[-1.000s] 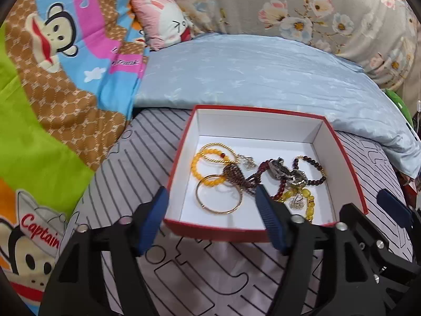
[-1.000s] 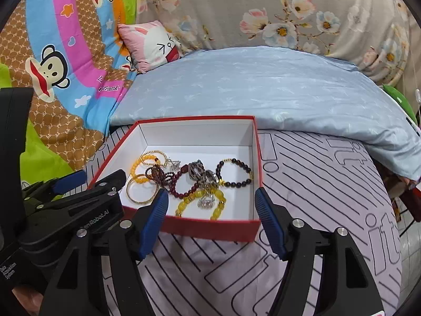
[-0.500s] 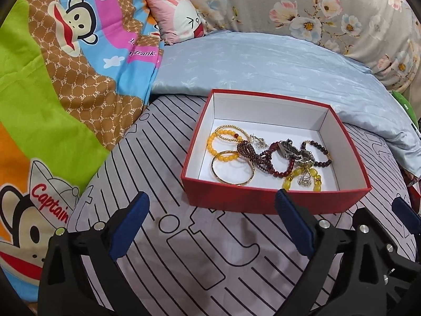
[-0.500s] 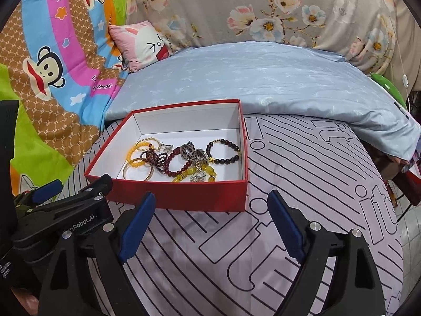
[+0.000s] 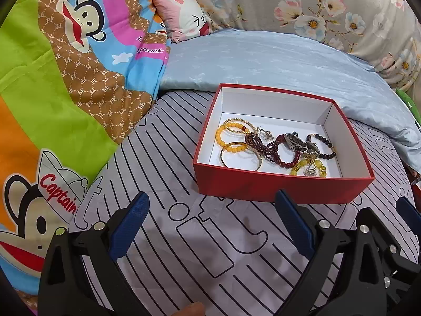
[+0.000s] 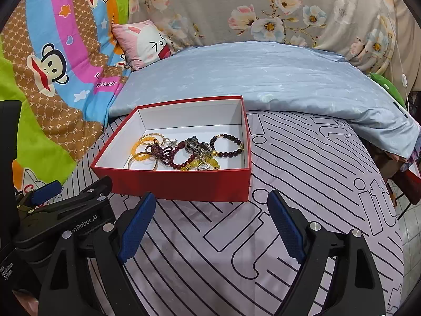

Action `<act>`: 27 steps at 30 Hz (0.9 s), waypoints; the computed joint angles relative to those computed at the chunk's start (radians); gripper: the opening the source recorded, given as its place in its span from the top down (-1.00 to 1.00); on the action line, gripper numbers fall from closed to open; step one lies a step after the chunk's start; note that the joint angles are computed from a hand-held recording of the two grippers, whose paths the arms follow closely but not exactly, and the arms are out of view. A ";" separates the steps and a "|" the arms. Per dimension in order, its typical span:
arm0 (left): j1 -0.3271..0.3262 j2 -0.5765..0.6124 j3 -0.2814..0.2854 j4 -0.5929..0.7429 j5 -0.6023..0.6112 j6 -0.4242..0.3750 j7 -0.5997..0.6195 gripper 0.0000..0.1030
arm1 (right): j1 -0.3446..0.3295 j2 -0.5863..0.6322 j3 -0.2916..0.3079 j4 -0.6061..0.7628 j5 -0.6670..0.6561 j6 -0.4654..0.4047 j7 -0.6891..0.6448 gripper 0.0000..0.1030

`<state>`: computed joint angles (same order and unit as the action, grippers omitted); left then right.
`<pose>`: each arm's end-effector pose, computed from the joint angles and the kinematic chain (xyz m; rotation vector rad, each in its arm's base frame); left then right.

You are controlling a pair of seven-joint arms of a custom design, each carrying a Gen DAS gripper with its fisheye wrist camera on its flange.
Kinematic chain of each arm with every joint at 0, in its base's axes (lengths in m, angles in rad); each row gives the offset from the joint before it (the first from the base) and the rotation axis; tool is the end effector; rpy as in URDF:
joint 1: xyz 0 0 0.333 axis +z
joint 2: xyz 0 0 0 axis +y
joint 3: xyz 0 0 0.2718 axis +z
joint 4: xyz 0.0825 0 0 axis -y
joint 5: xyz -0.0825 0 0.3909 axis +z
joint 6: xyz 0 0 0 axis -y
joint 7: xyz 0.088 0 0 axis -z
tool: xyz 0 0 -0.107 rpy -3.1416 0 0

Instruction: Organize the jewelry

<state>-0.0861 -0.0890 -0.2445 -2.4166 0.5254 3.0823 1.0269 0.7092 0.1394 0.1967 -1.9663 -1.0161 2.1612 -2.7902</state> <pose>0.4868 -0.2107 0.3747 -1.5067 2.0586 -0.7974 0.3994 0.4507 0.3774 -1.3245 2.1010 -0.8315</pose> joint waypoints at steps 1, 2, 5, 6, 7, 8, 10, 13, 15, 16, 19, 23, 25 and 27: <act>0.007 -0.003 -0.004 -0.001 0.017 0.000 -0.015 -0.78 | 0.000 0.001 0.000 0.001 0.000 -0.001 0.000 -0.62; 0.010 -0.004 -0.007 -0.001 0.028 -0.002 -0.023 -0.78 | 0.001 0.001 0.000 0.002 0.001 -0.002 -0.002 -0.62; 0.015 -0.007 -0.009 -0.003 0.045 -0.002 -0.042 -0.78 | 0.001 0.001 0.000 0.001 0.002 -0.001 -0.002 -0.62; 0.014 -0.007 -0.008 -0.004 0.042 -0.003 -0.042 -0.78 | 0.002 0.001 0.000 0.001 0.002 -0.001 -0.002 -0.62; 0.012 -0.007 -0.008 -0.004 0.040 -0.003 -0.043 -0.78 | 0.002 0.002 0.000 0.002 0.002 -0.004 -0.003 -0.62; 0.012 -0.007 -0.008 -0.004 0.040 -0.004 -0.046 -0.78 | 0.002 0.002 0.000 0.002 0.001 -0.005 -0.002 -0.62; 0.015 -0.006 -0.010 -0.002 0.049 -0.005 -0.055 -0.78 | 0.003 0.004 0.000 0.006 0.004 -0.010 -0.006 -0.62; 0.015 -0.006 -0.009 -0.002 0.056 -0.002 -0.056 -0.78 | 0.005 0.002 0.000 0.003 0.004 -0.011 0.001 -0.62; 0.022 -0.003 -0.013 0.002 0.081 0.001 -0.071 -0.78 | 0.004 0.003 0.000 0.004 0.005 -0.009 0.003 -0.62; 0.021 -0.004 -0.012 0.001 0.082 0.000 -0.071 -0.78 | 0.005 0.003 0.001 0.004 0.006 -0.011 0.004 -0.62; 0.006 -0.003 0.000 -0.002 0.049 0.005 -0.035 -0.78 | 0.005 0.003 0.001 0.003 0.005 -0.011 0.004 -0.62; 0.018 -0.005 -0.008 -0.002 0.072 0.011 -0.045 -0.78 | 0.007 0.004 0.001 0.005 0.006 -0.015 0.004 -0.62; 0.027 -0.005 -0.015 0.001 0.098 0.008 -0.067 -0.78 | 0.007 0.005 0.001 0.006 0.008 -0.017 0.003 -0.62; 0.026 -0.004 -0.013 0.003 0.101 0.005 -0.067 -0.78 | 0.007 0.005 0.001 0.005 0.007 -0.015 0.003 -0.62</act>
